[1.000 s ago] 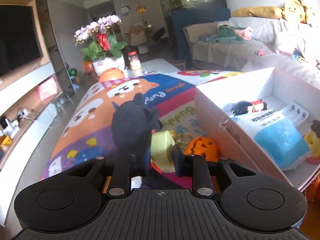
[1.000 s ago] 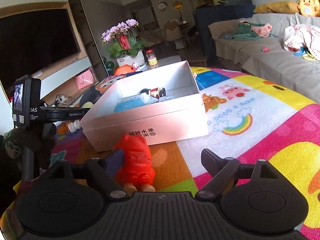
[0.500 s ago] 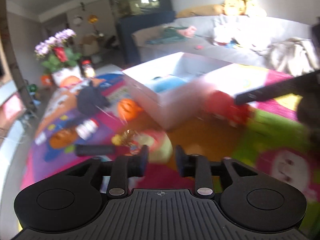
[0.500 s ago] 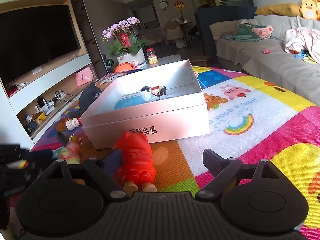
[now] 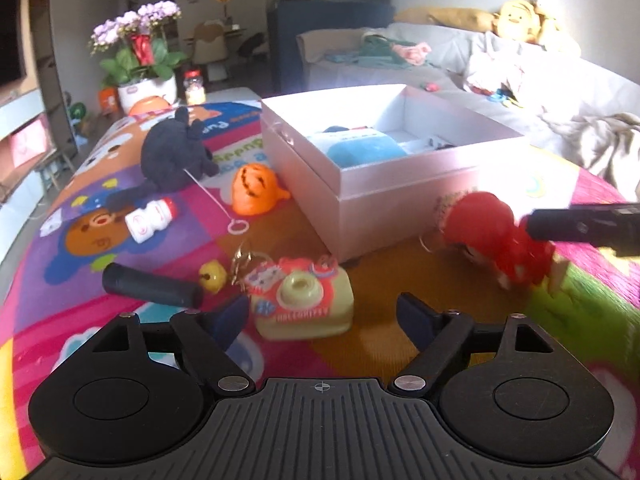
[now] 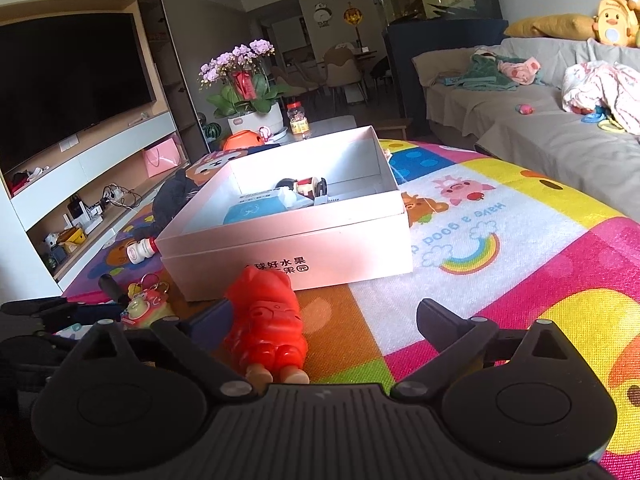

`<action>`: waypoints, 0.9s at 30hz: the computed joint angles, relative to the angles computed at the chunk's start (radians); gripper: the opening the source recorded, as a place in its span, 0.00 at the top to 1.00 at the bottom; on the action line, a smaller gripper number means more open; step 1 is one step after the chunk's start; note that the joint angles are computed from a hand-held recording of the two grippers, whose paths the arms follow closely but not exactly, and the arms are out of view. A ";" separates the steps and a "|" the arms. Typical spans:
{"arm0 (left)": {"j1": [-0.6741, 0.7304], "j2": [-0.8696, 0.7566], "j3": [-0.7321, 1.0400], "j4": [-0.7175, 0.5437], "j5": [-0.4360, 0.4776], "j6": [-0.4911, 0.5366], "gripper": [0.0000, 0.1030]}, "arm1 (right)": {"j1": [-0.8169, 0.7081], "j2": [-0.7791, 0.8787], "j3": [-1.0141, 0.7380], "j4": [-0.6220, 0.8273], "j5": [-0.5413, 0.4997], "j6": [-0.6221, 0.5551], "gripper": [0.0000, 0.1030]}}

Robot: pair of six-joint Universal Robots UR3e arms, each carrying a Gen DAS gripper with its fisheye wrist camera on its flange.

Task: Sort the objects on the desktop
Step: 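Grasp the pink Hello Kitty toy with the left gripper while the right holds the red figure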

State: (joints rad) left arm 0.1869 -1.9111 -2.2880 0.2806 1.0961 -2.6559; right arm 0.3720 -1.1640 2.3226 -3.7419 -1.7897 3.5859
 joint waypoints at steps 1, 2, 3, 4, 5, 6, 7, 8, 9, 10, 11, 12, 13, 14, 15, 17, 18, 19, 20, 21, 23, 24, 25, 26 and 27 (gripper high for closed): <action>-0.016 -0.017 0.015 0.015 0.026 -0.017 0.23 | -0.003 0.000 0.001 0.000 0.004 0.002 0.04; -0.025 -0.025 0.028 0.012 0.043 -0.028 0.26 | -0.005 0.000 0.003 -0.002 0.008 0.003 0.03; -0.023 -0.027 0.031 0.011 0.044 -0.035 0.32 | -0.005 0.001 0.001 -0.001 0.008 0.004 0.03; -0.021 -0.026 0.027 0.019 0.043 -0.038 0.40 | -0.005 0.001 0.001 -0.001 0.007 0.003 0.03; -0.016 -0.022 0.016 0.029 0.042 -0.030 0.40 | -0.005 0.001 0.001 -0.001 0.007 0.002 0.03; -0.011 -0.013 -0.001 0.039 0.041 -0.019 0.40 | -0.004 0.003 -0.001 0.000 0.006 -0.001 0.03; -0.005 0.001 -0.022 0.043 0.038 -0.010 0.40 | -0.001 0.005 -0.005 0.003 0.003 -0.004 0.03; 0.008 0.025 -0.050 0.039 0.026 -0.001 0.40 | 0.006 0.008 -0.010 0.006 -0.004 -0.006 0.03; 0.027 0.058 -0.085 0.024 0.002 0.013 0.40 | 0.010 0.009 -0.015 0.013 -0.010 -0.011 0.03; 0.047 0.089 -0.121 0.010 -0.026 0.030 0.40 | 0.015 0.012 -0.022 0.022 -0.016 -0.018 0.03; 0.068 0.121 -0.161 0.000 -0.051 0.051 0.40 | 0.023 0.014 -0.032 0.032 -0.024 -0.027 0.03; 0.087 0.151 -0.201 -0.002 -0.071 0.070 0.40 | 0.033 0.017 -0.043 0.044 -0.035 -0.037 0.03; 0.103 0.173 -0.237 0.008 -0.083 0.084 0.39 | 0.045 0.020 -0.055 0.057 -0.049 -0.048 0.03; 0.115 0.193 -0.263 0.010 -0.091 0.097 0.38 | 0.061 0.022 -0.070 0.072 -0.069 -0.062 0.03; 0.124 0.208 -0.280 0.011 -0.094 0.102 0.31 | 0.080 0.026 -0.087 0.088 -0.092 -0.079 0.03; 0.137 0.214 -0.289 0.013 -0.100 0.092 0.23 | 0.128 0.036 -0.134 0.132 -0.143 -0.132 0.03; 0.137 0.212 -0.282 0.007 -0.099 0.081 0.20 | 0.155 0.045 -0.163 0.154 -0.177 -0.161 0.03; 0.133 0.206 -0.274 0.003 -0.093 0.070 0.18 | 0.184 0.063 -0.200 0.173 -0.219 -0.191 0.05; 0.132 0.203 -0.270 -0.002 -0.091 0.065 0.17 | 0.209 0.084 -0.238 0.191 -0.259 -0.227 0.07; 0.133 0.202 -0.269 -0.005 -0.094 0.064 0.15 | 0.228 0.101 -0.277 0.217 -0.286 -0.264 0.15; 0.148 0.204 -0.284 0.012 -0.112 0.063 0.10 | 0.252 0.135 -0.356 0.301 -0.329 -0.327 0.25; 0.159 0.204 -0.293 0.027 -0.125 0.061 0.08 | 0.258 0.151 -0.398 0.359 -0.349 -0.345 0.27; 0.167 0.203 -0.302 0.041 -0.134 0.057 0.08 | 0.260 0.167 -0.431 0.405 -0.365 -0.354 0.32; 0.176 0.201 -0.309 0.053 -0.142 0.051 0.07 | 0.256 0.175 -0.452 0.447 -0.368 -0.355 0.37; 0.182 0.200 -0.313 0.061 -0.145 0.043 0.07 | 0.244 0.162 -0.459 0.499 -0.345 -0.337 0.53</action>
State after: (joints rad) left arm 0.3692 -1.7107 -2.6010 0.3416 0.9508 -2.6131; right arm 0.6157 -1.0020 1.8641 -3.2433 -2.1344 3.2486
